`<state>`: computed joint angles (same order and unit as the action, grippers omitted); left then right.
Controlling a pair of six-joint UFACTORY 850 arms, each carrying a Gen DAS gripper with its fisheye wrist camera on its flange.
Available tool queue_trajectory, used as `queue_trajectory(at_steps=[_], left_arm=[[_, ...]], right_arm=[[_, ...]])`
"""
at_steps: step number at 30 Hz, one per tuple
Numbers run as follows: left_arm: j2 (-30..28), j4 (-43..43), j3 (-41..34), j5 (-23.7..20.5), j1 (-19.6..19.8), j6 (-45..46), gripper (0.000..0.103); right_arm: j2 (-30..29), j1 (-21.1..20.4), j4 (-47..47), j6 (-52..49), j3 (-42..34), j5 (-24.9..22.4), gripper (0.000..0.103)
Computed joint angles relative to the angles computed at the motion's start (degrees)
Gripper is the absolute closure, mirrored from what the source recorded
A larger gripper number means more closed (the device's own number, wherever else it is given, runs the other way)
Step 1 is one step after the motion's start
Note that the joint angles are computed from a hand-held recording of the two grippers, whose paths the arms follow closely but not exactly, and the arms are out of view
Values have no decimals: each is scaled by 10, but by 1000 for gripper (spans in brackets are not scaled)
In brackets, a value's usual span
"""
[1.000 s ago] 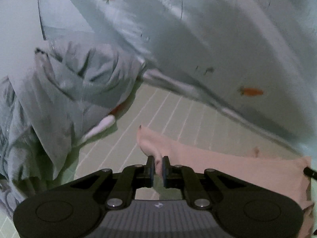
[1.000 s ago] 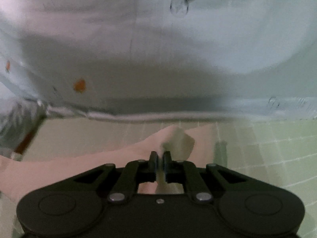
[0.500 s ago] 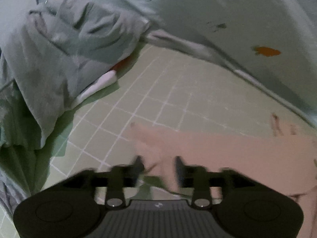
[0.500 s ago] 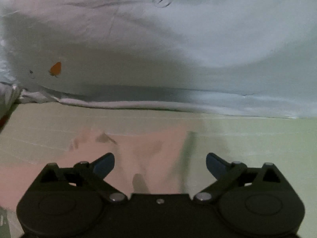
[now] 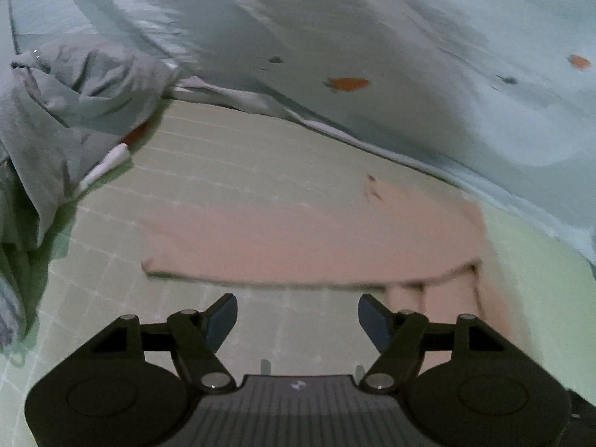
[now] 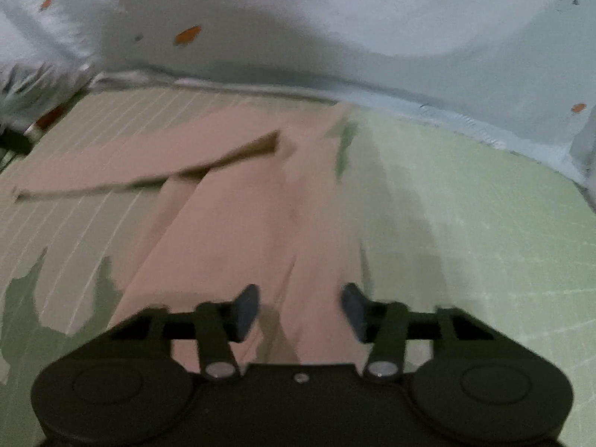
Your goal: Fold clothes
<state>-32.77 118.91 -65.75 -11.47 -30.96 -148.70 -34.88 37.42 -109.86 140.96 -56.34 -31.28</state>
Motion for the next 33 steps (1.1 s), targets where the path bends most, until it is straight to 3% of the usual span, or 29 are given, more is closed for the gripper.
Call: queue_trajectory(at_steps=[2, 4, 11, 18, 21, 22, 25, 30, 33], left_arm=[[14, 3, 20, -1, -11, 3, 30], [27, -7, 37, -4, -21, 17, 30], [70, -24, 89, -37, -45, 20, 30], [96, -38, 121, -57, -59, 13, 30], [106, -28, 134, -61, -65, -1, 30], [109, -22, 139, -63, -66, -7, 30], [117, -3, 152, -68, -70, -32, 30], [127, 34, 168, -68, -71, -86, 30], [127, 71, 171, -55, -68, -130, 30]], right_arm=[[0, 9, 22, -25, 4, -10, 73], [-2, 15, 47, -49, 5, -21, 77], [17, 45, 27, -40, 36, -70, 78], [16, 46, 36, -45, 43, -16, 78], [23, 39, -16, 26, 60, 4, 89], [28, 37, -44, 59, 69, 5, 99], [51, 39, -97, 138, 98, -18, 100], [115, 68, -159, 241, 167, -114, 100], [125, 72, -164, 244, 173, -111, 100]])
